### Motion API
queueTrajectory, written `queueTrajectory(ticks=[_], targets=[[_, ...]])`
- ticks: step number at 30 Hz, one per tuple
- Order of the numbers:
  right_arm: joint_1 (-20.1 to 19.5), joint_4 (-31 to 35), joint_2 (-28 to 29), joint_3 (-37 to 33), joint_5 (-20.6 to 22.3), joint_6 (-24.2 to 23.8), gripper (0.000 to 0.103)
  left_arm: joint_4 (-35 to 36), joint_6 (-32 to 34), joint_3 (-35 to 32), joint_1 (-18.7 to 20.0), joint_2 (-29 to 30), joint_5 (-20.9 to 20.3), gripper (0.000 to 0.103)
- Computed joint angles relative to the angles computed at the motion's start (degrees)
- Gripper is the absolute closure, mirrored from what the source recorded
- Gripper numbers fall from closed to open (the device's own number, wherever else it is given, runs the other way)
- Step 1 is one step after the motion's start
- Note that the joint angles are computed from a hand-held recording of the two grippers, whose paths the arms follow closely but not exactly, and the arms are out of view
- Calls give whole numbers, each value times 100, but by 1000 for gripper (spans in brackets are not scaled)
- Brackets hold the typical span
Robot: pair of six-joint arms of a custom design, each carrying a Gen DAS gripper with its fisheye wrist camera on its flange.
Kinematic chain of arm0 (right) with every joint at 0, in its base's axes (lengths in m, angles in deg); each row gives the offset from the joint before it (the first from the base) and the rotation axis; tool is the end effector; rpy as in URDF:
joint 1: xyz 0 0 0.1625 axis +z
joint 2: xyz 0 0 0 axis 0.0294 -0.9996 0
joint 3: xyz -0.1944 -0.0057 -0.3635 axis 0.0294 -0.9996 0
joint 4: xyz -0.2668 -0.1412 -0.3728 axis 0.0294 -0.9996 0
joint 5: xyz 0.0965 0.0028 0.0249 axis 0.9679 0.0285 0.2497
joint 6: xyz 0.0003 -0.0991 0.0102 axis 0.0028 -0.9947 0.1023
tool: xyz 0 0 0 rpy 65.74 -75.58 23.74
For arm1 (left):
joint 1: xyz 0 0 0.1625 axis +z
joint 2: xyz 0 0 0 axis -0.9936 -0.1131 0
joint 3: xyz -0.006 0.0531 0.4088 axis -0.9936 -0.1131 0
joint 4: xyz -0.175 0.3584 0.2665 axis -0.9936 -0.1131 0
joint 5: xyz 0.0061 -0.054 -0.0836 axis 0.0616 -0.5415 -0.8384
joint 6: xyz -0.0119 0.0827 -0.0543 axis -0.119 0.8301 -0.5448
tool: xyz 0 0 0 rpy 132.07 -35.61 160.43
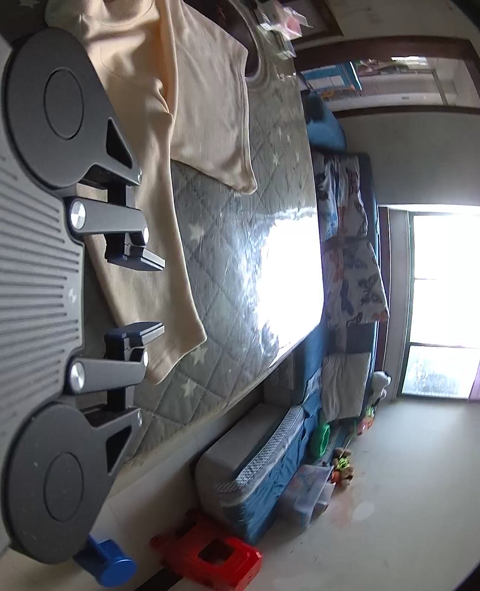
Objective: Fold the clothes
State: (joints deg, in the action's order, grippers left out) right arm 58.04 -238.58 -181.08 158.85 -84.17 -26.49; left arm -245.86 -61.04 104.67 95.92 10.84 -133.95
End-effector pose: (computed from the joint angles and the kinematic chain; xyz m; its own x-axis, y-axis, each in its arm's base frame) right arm -0.0474 -0.3448 0.3310 -0.6679 0.0156 0.7441 -0.5808 0.6143 -0.5342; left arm -0.2648 -0.2665 0.0423 -0.5276 0.5767 -0.6237 0.8472 0.4114 -0.3363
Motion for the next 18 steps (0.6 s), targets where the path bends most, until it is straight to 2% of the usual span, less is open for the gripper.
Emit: queueTrajectory(ticks=[4, 9, 14, 18], targets=[[45, -196, 236, -99, -236, 100, 70, 754, -186, 319, -354, -606, -397, 99], [-55, -384, 618, -348, -532, 567, 69, 1111, -155, 283, -87, -747, -929, 96], [-273, -135, 682, -559, -410, 1161, 66, 452, 361, 227, 121, -948, -1093, 94], [-386, -30, 807, -712, -210, 1488, 66, -135, 276, 1, 330, -543, -883, 95]])
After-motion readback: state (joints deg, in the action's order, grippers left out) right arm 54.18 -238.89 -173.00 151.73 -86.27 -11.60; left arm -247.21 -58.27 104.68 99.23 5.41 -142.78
